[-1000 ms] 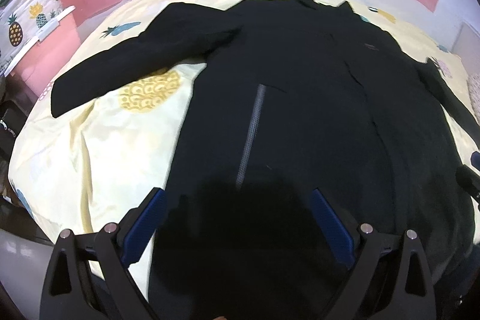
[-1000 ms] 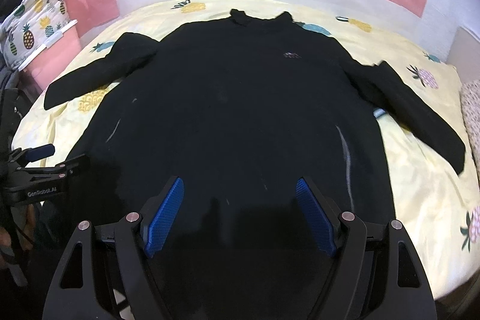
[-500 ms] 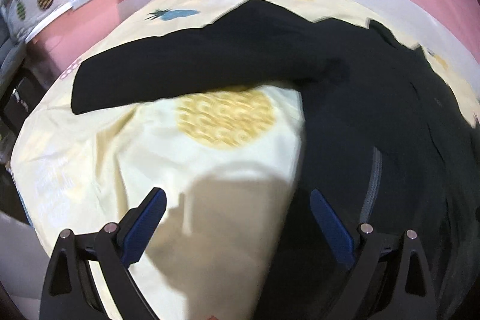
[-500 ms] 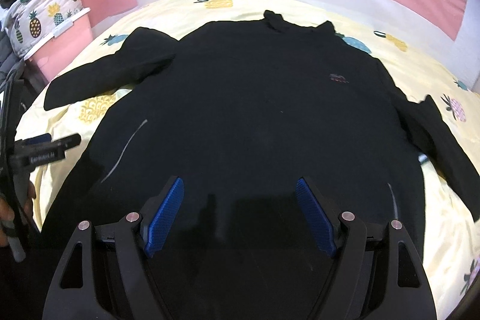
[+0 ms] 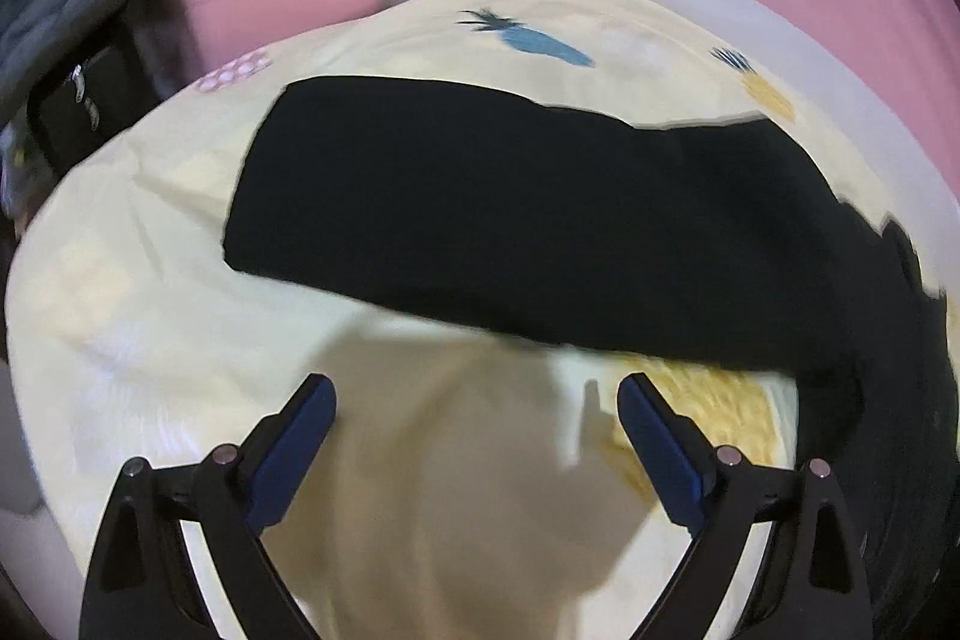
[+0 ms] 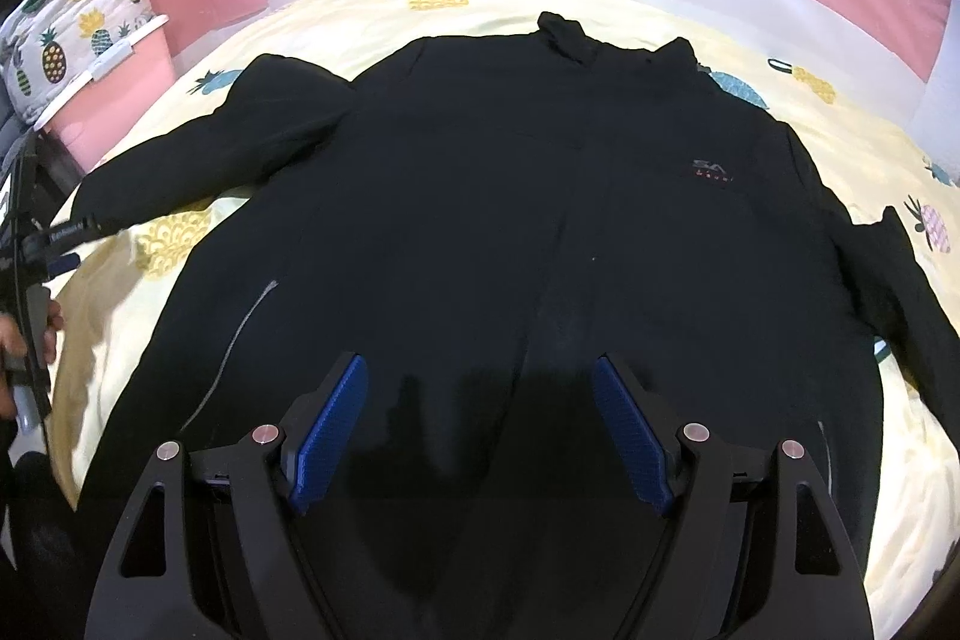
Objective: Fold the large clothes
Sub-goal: 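Reach the left gripper to the coat sleeve nearest it and grasp the cuff, then lift the sleeve with the left gripper, fold it across the coat body, release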
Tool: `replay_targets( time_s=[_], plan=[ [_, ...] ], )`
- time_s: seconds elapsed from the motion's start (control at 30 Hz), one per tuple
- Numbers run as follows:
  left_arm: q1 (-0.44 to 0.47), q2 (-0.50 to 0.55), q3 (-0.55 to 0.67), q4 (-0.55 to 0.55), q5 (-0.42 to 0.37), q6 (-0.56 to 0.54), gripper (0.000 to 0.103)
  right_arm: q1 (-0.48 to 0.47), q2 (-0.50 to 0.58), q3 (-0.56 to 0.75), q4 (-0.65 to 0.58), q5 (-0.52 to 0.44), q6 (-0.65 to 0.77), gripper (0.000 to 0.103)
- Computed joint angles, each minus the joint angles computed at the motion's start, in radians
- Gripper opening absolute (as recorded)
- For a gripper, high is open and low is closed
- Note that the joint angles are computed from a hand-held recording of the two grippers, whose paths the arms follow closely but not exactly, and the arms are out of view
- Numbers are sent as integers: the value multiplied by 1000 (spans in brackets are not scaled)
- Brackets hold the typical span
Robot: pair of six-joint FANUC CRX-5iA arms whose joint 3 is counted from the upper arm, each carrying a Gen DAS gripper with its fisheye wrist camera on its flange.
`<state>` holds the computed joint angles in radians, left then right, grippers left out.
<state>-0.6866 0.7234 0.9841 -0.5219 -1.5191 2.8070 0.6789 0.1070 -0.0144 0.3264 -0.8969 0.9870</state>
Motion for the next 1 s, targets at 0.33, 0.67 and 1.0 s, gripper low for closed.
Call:
replay_targets(
  time_s=[0.33,0.67,1.0],
  plan=[
    [71,-31,-134,18,127,109,95,-32,24,21,-49,0,38,78],
    [43,93,92,-76,-44,-43,34,-49,33,32,-62,-24,25,78],
    [-4,152,305,-168,-142,-198,16,-44,-13,-27,5,3,-18,78]
  ],
)
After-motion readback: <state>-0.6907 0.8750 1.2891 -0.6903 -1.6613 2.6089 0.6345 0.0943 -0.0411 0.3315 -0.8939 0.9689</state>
